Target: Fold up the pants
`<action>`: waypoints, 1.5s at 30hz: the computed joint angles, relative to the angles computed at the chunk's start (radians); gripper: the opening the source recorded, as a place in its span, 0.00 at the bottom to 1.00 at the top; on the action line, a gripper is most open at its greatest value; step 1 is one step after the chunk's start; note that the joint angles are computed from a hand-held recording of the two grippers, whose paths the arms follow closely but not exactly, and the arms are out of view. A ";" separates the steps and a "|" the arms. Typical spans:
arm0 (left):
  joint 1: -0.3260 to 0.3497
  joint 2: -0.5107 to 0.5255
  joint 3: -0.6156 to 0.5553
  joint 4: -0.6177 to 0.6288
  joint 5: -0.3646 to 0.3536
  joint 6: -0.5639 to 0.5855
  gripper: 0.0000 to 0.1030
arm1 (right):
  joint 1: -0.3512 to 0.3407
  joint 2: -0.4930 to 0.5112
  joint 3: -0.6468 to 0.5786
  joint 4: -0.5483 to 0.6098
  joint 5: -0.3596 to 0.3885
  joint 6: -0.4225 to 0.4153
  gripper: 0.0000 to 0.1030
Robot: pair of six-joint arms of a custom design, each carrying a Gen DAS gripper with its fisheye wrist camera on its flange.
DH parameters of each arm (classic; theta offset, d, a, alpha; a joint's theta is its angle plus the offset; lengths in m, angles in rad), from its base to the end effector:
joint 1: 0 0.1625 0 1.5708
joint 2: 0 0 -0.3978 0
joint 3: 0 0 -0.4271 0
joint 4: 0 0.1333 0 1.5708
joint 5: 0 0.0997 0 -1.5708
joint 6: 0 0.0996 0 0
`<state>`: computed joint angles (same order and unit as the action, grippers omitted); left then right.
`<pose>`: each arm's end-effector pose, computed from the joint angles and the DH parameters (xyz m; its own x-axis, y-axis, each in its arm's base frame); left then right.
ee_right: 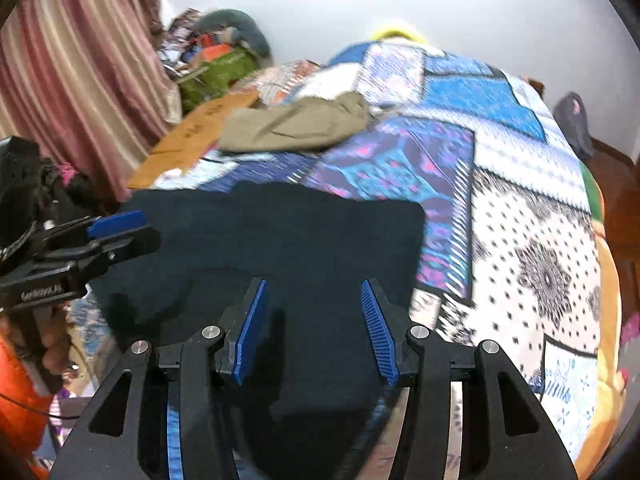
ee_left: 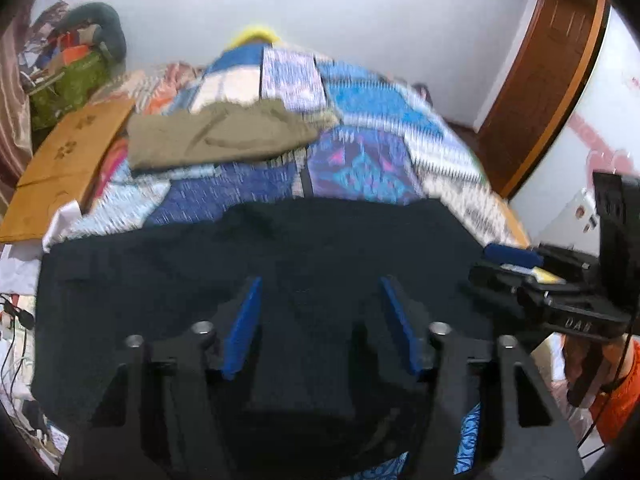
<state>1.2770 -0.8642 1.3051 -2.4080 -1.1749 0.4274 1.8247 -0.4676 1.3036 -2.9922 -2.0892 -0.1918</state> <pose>-0.0592 -0.7886 0.2365 -0.7322 0.4795 -0.4837 0.6270 0.7518 -0.2038 0.2753 -0.7265 0.0079 -0.8529 -0.1078 0.5107 -0.3789 0.8009 -0.4637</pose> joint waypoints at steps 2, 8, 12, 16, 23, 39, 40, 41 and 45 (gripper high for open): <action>0.003 0.023 -0.009 0.045 0.031 0.000 0.43 | -0.009 0.010 -0.006 0.024 -0.010 -0.001 0.44; 0.018 0.025 0.022 0.052 0.059 0.033 0.41 | -0.003 0.017 0.035 -0.029 -0.061 -0.095 0.44; 0.023 0.006 0.048 0.032 0.075 0.044 0.42 | -0.004 -0.002 0.065 -0.036 -0.053 -0.085 0.44; 0.031 -0.020 0.077 0.011 0.080 0.050 0.46 | 0.003 -0.011 0.088 -0.048 -0.070 -0.091 0.44; 0.039 -0.062 0.102 -0.035 0.106 0.016 0.46 | 0.019 -0.026 0.076 0.020 -0.091 -0.026 0.46; 0.124 -0.217 0.120 -0.155 0.137 -0.085 0.61 | 0.089 0.096 -0.120 -0.006 0.014 -0.126 0.59; 0.134 -0.217 0.113 -0.141 0.132 -0.104 0.63 | 0.090 0.114 -0.142 0.008 0.013 -0.129 0.59; 0.149 -0.221 0.107 -0.118 0.117 -0.133 0.63 | 0.091 0.126 -0.157 0.019 0.010 -0.131 0.59; 0.183 -0.226 0.100 -0.065 0.088 -0.189 0.63 | 0.084 0.177 -0.224 0.101 0.005 -0.111 0.59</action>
<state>1.4600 -1.0905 1.4051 -2.4735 -1.0865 0.2379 1.9090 -0.2906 1.0799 -2.8915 -2.0846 -0.3029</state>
